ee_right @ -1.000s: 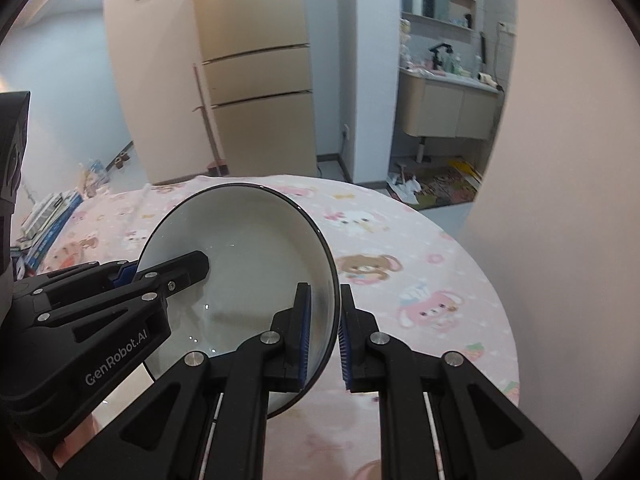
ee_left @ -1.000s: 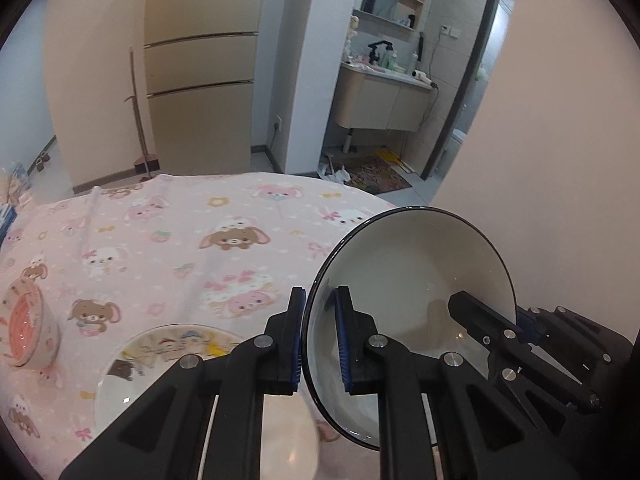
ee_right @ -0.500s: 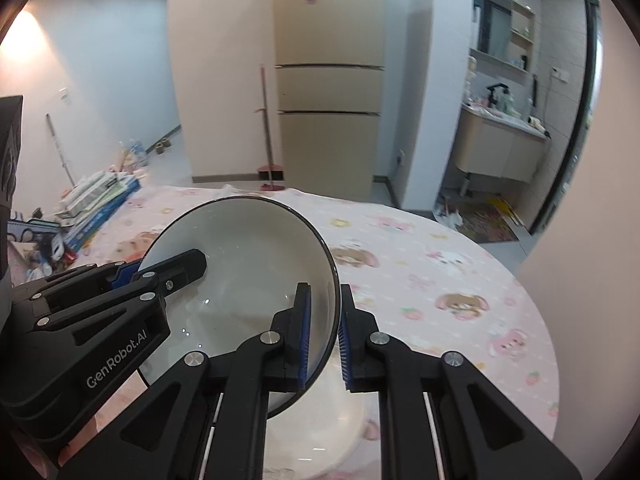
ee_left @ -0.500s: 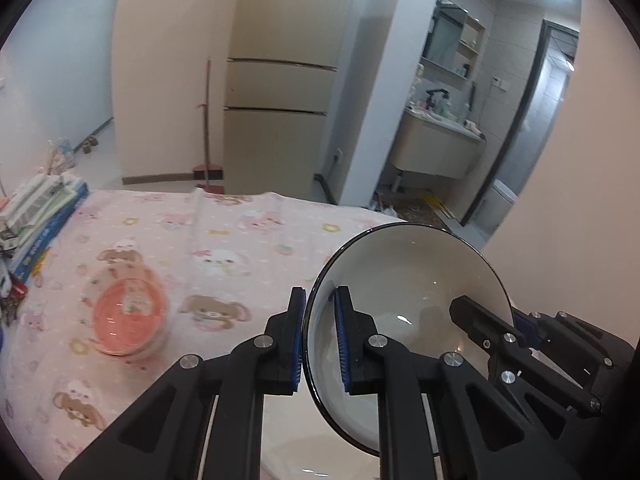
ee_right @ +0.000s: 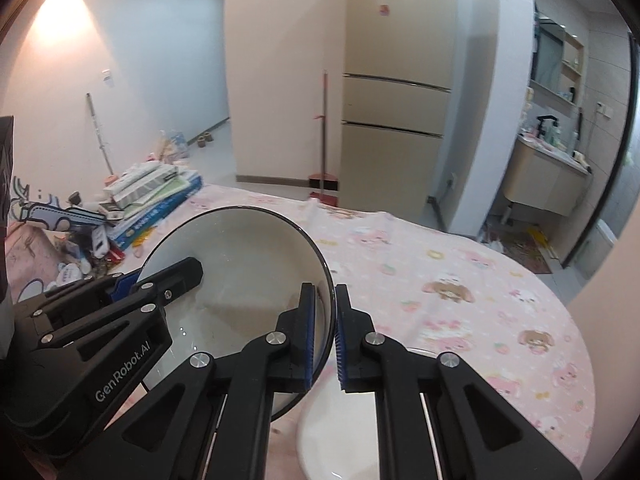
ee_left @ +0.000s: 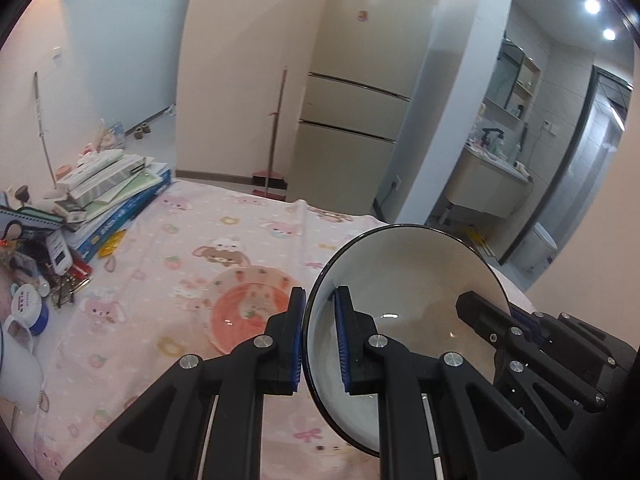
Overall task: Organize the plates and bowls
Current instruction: 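Lower the white bowl into the stacked pink bowls with both grippers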
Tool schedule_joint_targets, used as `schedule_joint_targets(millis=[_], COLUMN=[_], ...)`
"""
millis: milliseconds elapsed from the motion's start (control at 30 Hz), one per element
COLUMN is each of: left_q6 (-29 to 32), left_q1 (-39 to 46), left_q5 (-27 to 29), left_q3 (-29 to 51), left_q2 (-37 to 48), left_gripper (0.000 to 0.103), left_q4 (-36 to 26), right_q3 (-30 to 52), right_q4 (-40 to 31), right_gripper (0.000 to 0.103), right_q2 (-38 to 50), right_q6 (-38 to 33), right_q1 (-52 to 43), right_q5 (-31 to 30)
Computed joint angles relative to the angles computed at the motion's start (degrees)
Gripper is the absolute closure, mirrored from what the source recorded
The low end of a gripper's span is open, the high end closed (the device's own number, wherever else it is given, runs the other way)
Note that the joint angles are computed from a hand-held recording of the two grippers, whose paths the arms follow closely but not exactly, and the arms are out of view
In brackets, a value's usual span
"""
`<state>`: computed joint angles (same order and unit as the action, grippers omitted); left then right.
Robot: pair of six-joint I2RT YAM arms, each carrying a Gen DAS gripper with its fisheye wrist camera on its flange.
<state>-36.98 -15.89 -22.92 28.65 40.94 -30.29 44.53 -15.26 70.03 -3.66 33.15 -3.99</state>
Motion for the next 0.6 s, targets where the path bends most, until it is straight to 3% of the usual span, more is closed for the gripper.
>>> schedule_joint_targets(millis=[233, 600], left_q6=[7.8, 10.7], left_q1=[14.7, 21.7], left_q5=[8.3, 10.9], left_q3=[-3.5, -10.9], left_q2=[-5.5, -7.6], left_gripper=[0.087, 0.087], left_q4=[1.6, 13.0], right_q3=[3.1, 5.6], right_q4=[2.4, 6.5], right_gripper=[0.095, 0.094], right_q2=[6.0, 12.1], right_q6=[4.6, 7.4], right_q1=[6.5, 8.3], right_q5=[0.9, 1.2])
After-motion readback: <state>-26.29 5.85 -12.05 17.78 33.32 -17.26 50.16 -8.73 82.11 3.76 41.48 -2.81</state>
